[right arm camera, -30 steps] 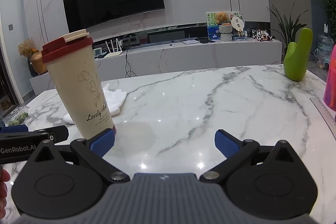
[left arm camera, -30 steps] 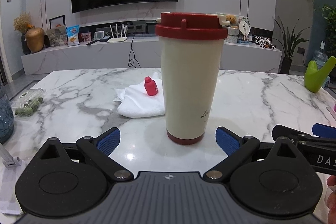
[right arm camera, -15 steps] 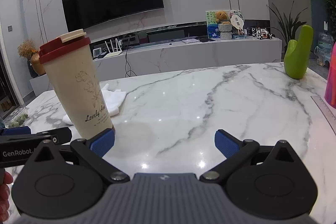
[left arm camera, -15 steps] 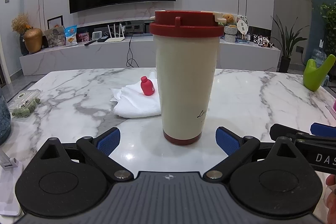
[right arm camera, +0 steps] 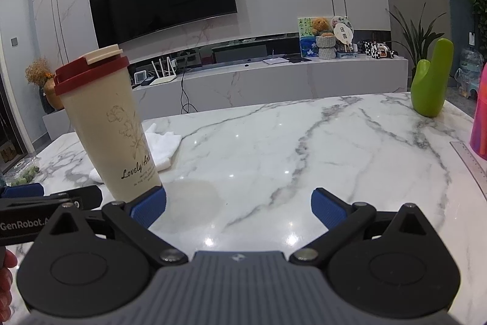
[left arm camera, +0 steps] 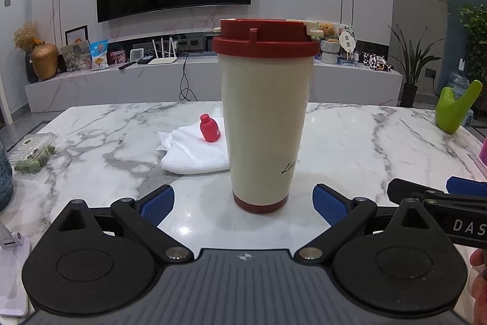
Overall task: Clean container
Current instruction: 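Move the left gripper toward the cream tumbler with red lid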
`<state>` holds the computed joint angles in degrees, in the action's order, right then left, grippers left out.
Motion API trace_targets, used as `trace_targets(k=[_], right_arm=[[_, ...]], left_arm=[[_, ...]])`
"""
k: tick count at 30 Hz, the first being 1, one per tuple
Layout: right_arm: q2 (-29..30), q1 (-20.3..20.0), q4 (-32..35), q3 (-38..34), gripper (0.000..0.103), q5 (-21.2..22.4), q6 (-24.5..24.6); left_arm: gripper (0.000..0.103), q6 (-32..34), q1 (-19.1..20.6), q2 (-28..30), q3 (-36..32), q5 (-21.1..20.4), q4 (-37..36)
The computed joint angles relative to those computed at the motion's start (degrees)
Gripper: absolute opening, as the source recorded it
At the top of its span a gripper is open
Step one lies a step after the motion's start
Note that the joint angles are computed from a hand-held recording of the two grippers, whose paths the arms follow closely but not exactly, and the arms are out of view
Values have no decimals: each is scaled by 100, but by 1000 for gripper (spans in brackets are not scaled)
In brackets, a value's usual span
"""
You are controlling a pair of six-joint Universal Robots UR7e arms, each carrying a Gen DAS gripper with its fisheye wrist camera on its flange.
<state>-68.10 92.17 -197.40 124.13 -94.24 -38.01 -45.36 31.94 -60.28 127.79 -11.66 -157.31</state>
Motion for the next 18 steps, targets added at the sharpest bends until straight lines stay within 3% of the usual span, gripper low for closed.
trace_targets(k=[14, 18], right_arm=[[58, 10, 5, -100, 102, -129, 116], [88, 9, 9, -138, 102, -154, 170]], left_arm=[[99, 286, 20, 114, -18, 12, -322], [99, 715, 33, 249, -35, 26, -855]])
